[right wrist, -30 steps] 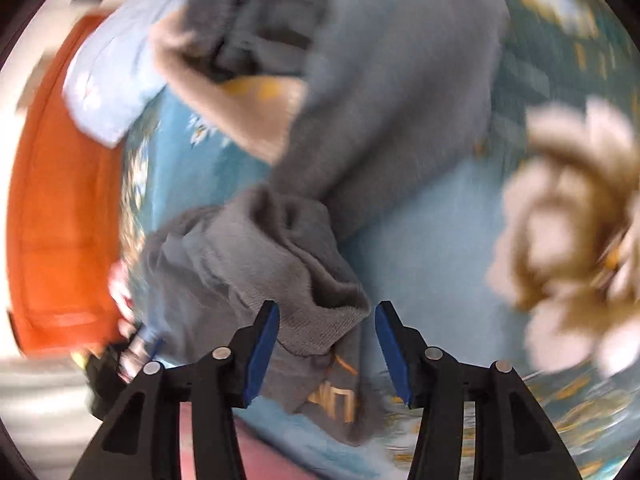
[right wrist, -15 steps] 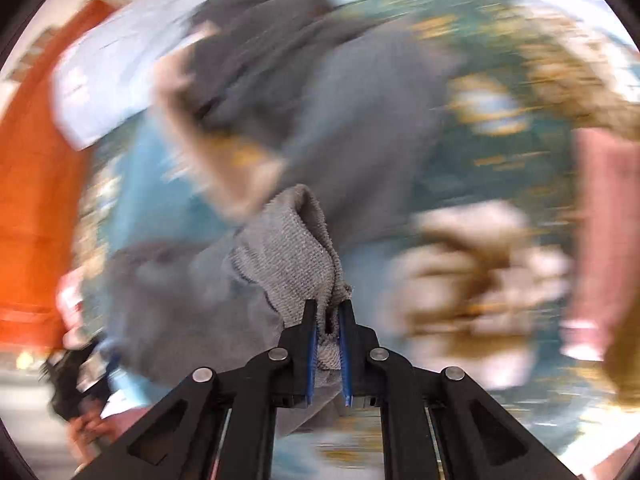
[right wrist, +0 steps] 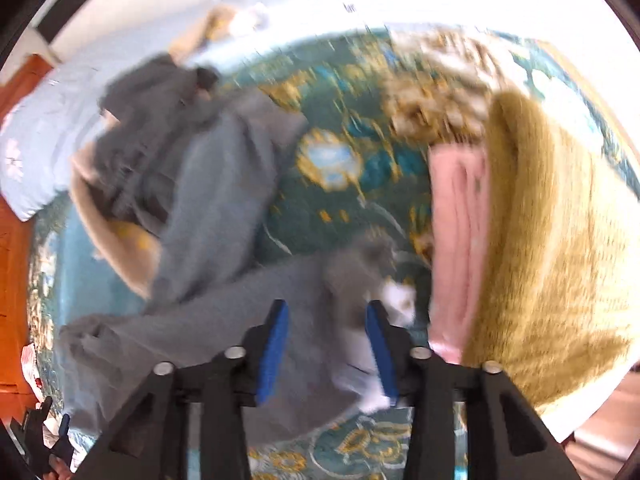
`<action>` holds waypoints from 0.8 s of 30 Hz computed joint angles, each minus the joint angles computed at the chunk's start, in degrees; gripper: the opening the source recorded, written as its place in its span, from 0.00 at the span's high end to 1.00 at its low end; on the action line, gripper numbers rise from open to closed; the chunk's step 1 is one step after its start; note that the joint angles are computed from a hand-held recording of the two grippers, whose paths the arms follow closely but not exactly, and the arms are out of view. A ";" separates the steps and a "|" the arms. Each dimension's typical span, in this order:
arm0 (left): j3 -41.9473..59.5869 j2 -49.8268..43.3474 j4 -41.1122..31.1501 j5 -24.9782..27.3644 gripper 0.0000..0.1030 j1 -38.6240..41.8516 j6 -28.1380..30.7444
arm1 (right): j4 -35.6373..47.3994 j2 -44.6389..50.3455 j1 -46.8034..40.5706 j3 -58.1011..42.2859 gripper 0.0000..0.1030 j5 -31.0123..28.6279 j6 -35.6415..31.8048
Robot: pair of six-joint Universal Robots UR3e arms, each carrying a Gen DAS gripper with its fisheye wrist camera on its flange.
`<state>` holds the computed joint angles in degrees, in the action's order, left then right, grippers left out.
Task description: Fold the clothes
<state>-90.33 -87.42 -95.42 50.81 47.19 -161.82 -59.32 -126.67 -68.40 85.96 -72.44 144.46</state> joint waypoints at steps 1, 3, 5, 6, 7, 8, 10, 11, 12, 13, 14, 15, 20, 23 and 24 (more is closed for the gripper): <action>-0.05 0.22 -0.22 -0.24 0.49 0.26 0.09 | -1.21 0.01 1.61 -0.35 0.49 1.09 0.90; -0.94 0.71 0.18 -0.13 0.49 1.06 0.11 | -4.87 1.13 7.64 0.07 0.46 2.06 4.90; -1.83 0.52 0.67 -0.18 0.49 1.96 -0.83 | -9.15 4.55 17.80 2.09 0.46 1.60 11.51; -2.18 0.29 0.74 -0.39 0.49 2.43 -1.50 | -11.07 6.42 22.24 2.86 0.46 1.76 14.20; -2.62 -0.11 0.80 -1.04 0.49 3.13 -2.13 | -12.89 8.39 26.29 3.48 0.46 2.15 16.52; -3.03 -0.29 1.61 -1.15 0.49 3.43 -2.88 | -14.61 10.45 29.98 3.95 0.46 2.73 18.48; -5.11 0.21 6.47 0.00 0.49 3.55 -6.52 | -19.06 14.08 37.19 5.40 0.46 3.35 23.61; -5.70 0.33 7.99 0.45 0.49 3.72 -7.44 | -21.33 16.06 40.20 5.88 0.46 4.21 26.06; -6.87 0.77 11.08 1.22 0.49 3.79 -9.66 | -23.72 18.10 42.88 6.02 0.46 5.35 28.02; -7.94 1.11 14.11 2.08 0.49 3.83 -11.83 | -26.26 20.16 45.35 6.01 0.46 6.46 29.64; -8.68 1.08 17.01 3.13 0.48 3.71 -13.95 | -28.97 22.80 48.13 5.25 0.46 7.47 31.01; -9.01 0.56 19.43 4.25 0.47 3.36 -15.63 | -31.64 25.85 50.99 3.84 0.46 8.40 32.07; -5.82 -5.14 25.19 11.75 0.47 -0.73 -19.88 | -36.21 43.77 63.21 -9.34 0.46 13.02 33.51; -3.07 -9.01 26.25 13.83 0.47 -2.07 -19.96 | -34.39 56.71 70.58 -21.83 0.46 12.74 34.30; -2.72 -9.59 26.38 14.13 0.47 -1.98 -19.85 | -33.79 60.78 72.82 -26.28 0.46 12.02 34.58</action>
<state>-93.05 -97.01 -69.04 64.94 45.20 -181.68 -93.10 -65.89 4.42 59.67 -60.43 179.04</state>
